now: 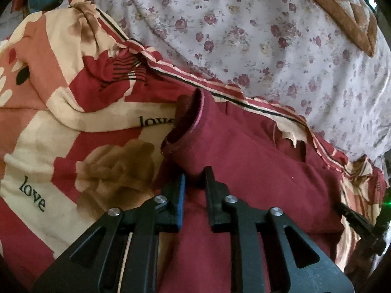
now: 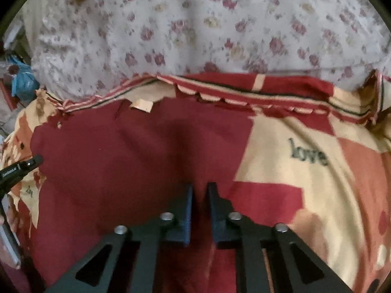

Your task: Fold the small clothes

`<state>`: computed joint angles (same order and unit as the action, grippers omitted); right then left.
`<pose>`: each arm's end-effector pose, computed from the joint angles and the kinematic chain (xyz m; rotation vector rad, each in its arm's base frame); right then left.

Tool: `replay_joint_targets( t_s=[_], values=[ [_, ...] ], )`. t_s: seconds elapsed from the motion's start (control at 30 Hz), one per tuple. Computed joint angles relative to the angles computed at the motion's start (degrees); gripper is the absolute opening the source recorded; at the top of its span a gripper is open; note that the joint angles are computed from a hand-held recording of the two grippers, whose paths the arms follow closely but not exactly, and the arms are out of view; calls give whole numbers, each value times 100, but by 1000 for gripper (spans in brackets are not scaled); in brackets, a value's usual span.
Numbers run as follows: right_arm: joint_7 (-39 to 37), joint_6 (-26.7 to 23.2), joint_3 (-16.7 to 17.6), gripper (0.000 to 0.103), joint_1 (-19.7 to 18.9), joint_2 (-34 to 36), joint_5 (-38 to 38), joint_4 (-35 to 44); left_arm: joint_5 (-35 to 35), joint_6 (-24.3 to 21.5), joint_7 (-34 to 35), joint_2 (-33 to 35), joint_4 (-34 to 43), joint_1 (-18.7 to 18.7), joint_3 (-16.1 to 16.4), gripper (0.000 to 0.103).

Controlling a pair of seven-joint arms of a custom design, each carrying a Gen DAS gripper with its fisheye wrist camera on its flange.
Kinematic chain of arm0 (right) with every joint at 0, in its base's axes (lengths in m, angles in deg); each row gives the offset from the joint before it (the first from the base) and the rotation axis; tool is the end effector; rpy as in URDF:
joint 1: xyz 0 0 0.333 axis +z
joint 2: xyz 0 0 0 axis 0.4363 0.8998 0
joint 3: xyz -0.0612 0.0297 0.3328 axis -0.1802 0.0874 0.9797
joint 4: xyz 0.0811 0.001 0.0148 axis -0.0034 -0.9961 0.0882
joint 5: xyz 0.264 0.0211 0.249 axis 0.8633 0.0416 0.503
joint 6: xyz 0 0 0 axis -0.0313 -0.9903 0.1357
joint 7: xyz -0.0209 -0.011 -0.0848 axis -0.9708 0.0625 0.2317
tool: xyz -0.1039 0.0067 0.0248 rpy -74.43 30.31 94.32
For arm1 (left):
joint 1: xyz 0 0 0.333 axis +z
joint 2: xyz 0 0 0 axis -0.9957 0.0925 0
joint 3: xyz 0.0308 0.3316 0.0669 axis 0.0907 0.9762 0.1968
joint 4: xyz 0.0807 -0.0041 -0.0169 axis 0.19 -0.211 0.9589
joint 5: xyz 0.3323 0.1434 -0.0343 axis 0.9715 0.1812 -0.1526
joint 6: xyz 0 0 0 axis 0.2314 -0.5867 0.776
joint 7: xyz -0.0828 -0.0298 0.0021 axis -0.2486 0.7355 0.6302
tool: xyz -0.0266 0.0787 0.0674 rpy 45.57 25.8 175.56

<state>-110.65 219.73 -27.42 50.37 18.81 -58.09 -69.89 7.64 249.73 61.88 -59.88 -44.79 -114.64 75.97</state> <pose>0.4129 0.2532 0.3319 -1.7085 2.0058 -0.3061 0.4911 -0.3487 0.3586 -2.0474 1.9737 -0.7951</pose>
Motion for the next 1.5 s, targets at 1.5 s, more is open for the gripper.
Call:
replay_joint_targets(
  t_s=[1.5],
  values=[
    [-829, -884, 1052, 31, -599, -1458, 1048, -1072, 2301, -1298, -1832, 132, 375, -62, -277, 49]
  ],
)
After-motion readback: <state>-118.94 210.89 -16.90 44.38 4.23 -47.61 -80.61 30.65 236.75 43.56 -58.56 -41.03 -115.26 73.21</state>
